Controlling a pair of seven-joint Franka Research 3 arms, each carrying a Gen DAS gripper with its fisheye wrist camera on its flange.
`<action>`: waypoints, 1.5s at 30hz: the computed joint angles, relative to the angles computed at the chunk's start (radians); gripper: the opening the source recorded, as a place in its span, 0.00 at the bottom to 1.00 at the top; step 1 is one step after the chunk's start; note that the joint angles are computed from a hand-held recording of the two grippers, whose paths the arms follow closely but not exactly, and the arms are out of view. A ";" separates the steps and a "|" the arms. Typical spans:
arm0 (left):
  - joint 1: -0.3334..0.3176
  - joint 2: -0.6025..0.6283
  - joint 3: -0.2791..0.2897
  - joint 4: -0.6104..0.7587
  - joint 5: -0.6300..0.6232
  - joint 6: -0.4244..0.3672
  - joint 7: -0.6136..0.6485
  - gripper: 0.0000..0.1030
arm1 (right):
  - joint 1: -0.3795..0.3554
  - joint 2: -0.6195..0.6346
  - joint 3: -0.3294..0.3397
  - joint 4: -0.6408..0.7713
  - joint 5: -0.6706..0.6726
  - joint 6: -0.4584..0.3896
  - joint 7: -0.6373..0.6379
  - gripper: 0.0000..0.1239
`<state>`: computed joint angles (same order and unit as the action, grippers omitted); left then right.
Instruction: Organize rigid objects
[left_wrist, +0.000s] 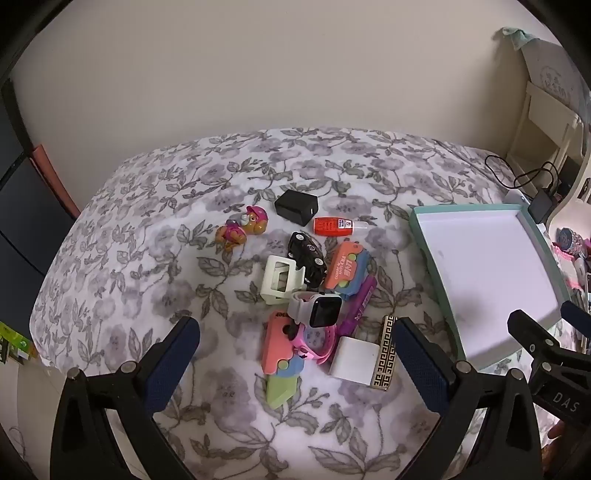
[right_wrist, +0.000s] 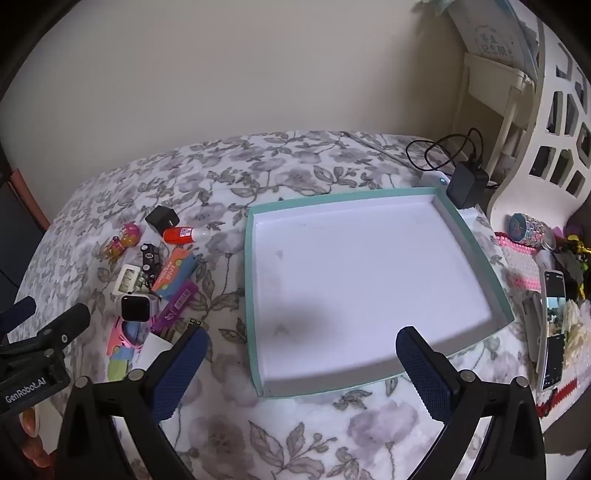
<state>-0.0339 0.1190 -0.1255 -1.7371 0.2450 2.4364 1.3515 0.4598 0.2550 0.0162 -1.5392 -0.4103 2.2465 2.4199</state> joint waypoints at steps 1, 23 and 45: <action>0.001 -0.001 0.000 -0.001 -0.002 0.002 0.002 1.00 | 0.001 0.002 -0.001 0.002 -0.001 -0.001 0.003 0.83; -0.003 -0.004 -0.002 0.002 -0.006 -0.016 0.010 1.00 | -0.003 -0.006 0.002 -0.017 0.005 0.022 -0.009 0.83; -0.001 0.024 -0.001 0.037 -0.010 -0.079 0.012 1.00 | -0.007 -0.002 0.000 -0.009 0.022 0.007 -0.012 0.83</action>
